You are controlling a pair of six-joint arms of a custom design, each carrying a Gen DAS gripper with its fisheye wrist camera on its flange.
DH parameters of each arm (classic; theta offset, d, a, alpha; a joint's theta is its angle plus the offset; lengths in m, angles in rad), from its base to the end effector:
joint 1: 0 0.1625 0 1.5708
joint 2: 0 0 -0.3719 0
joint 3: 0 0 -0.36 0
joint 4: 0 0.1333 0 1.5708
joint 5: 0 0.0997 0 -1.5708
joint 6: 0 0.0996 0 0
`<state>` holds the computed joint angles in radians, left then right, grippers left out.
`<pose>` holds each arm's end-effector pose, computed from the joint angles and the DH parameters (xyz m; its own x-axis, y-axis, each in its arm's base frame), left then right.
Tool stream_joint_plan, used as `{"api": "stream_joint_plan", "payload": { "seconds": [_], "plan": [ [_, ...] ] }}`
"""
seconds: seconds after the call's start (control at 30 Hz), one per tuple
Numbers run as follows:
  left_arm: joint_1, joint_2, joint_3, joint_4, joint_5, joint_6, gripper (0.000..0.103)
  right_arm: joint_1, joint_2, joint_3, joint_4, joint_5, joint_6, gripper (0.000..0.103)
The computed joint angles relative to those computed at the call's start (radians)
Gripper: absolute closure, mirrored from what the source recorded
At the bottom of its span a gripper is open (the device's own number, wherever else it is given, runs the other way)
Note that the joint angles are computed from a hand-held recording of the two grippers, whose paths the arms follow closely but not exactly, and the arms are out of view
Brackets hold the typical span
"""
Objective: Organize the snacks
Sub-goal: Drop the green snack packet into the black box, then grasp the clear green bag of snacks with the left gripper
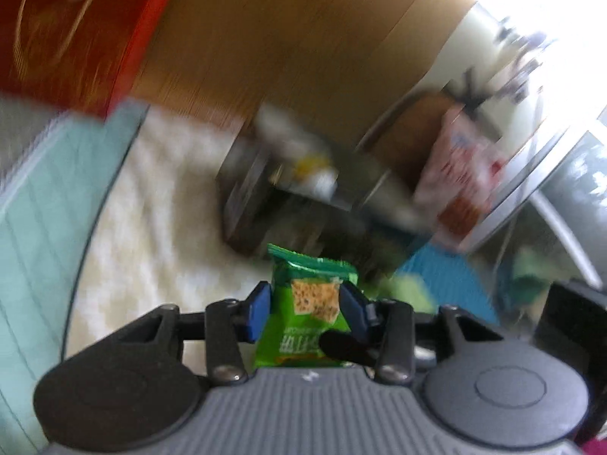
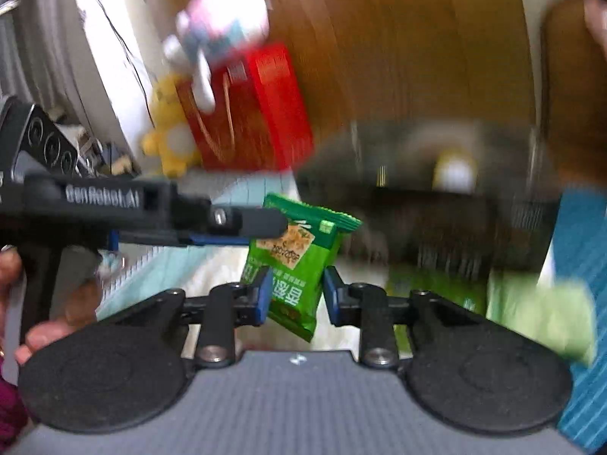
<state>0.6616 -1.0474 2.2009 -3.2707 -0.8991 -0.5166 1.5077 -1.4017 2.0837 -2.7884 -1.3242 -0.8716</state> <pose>-0.2410 -0.4351 0.1407 -0.9730 0.1050 -0.2057 0.2226 0.6634 -0.7144 0.1272 -0.4861 0.2700 -0.6694 -0.6975 0.2555 -0.7118 0.5040 -0.4891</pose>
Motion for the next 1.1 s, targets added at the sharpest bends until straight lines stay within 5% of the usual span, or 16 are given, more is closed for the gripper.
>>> {"api": "stream_joint_plan", "payload": {
  "seconds": [0.13,0.33,0.47,0.6,0.8,0.93,1.1],
  "plan": [
    [-0.027,0.047,-0.072,-0.155,0.024,0.191,0.063,-0.006,0.055,-0.033,-0.15,0.068,0.045,0.071],
    [0.018,0.189,-0.268,-0.212,0.017,0.376,0.062,0.008,0.158,-0.147,-0.205,-0.001,0.142,0.069],
    [0.055,0.229,-0.333,-0.109,0.061,0.29,0.059,-0.026,0.132,-0.139,-0.236,0.029,0.173,0.069],
    [0.05,0.209,-0.268,-0.185,0.055,0.245,0.054,-0.094,0.075,-0.115,-0.291,0.048,0.246,0.069],
    [0.001,0.164,-0.159,-0.232,0.061,0.242,0.051,-0.178,0.02,-0.15,-0.102,-0.041,0.356,0.057],
    [0.003,0.155,-0.148,-0.149,-0.035,0.176,0.05,-0.197,0.03,-0.17,0.03,-0.098,0.382,0.06],
    [0.023,0.197,-0.211,0.015,-0.122,0.094,0.05,-0.189,-0.033,-0.079,0.096,-0.083,0.233,0.066]
  ]
}}
